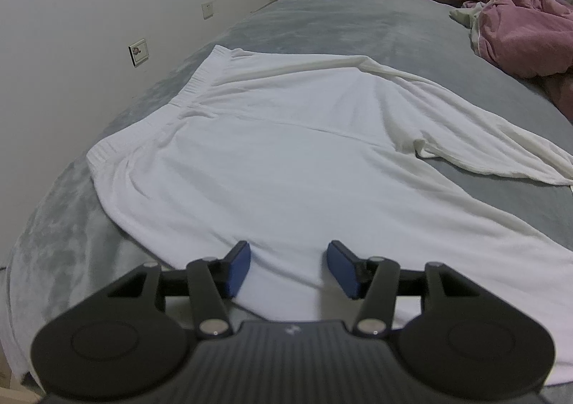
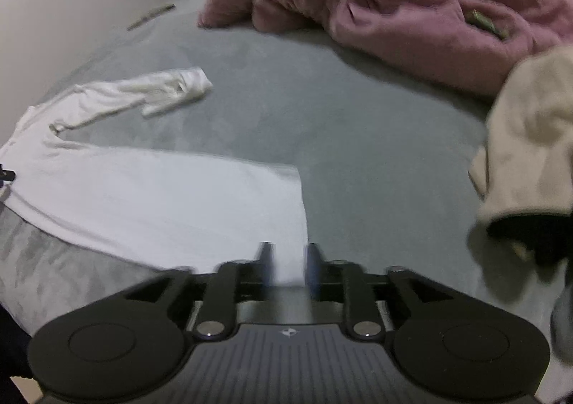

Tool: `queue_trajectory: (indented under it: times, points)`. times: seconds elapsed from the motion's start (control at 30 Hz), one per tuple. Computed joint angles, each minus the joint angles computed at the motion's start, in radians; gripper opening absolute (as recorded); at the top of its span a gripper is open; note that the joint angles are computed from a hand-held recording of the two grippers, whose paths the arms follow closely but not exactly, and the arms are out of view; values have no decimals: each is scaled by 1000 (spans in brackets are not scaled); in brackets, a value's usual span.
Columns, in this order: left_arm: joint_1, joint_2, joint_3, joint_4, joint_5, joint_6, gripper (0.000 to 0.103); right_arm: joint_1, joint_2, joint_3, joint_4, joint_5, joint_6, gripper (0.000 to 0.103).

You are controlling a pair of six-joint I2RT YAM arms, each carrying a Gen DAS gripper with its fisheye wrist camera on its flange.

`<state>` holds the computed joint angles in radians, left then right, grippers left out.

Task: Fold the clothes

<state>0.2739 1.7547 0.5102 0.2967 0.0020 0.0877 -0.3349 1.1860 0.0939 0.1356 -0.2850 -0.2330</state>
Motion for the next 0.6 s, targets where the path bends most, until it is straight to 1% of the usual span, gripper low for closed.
queue_trajectory:
  times: [0.07, 0.17, 0.23, 0.4, 0.43, 0.47, 0.5, 0.53, 0.6]
  points:
    - [3, -2, 1, -2, 5, -2, 50, 23, 43, 23, 44, 21, -23, 36]
    - [4, -8, -1, 1, 16, -6, 50, 57, 183, 94, 120, 52, -39, 36]
    - [2, -8, 0, 2, 26, -7, 50, 68, 267, 152, 133, 47, -48, 36]
    - [-12, 1, 7, 6, 23, -2, 51, 97, 417, 251, 134, 45, -67, 34]
    - [-15, 4, 8, 9, 21, -1, 51, 104, 445, 267, 129, 51, -70, 26]
    - [-17, 8, 9, 11, 19, 1, 51, 113, 457, 269, 132, 55, -75, 20]
    - [-19, 15, 13, 11, 15, 2, 51, 124, 460, 262, 140, 59, -83, 12]
    - [-21, 20, 15, 12, 12, 2, 51, 133, 458, 258, 145, 63, -88, 6]
    - [-22, 25, 15, 16, 7, 4, 52, 140, 460, 254, 154, 76, -83, 4]
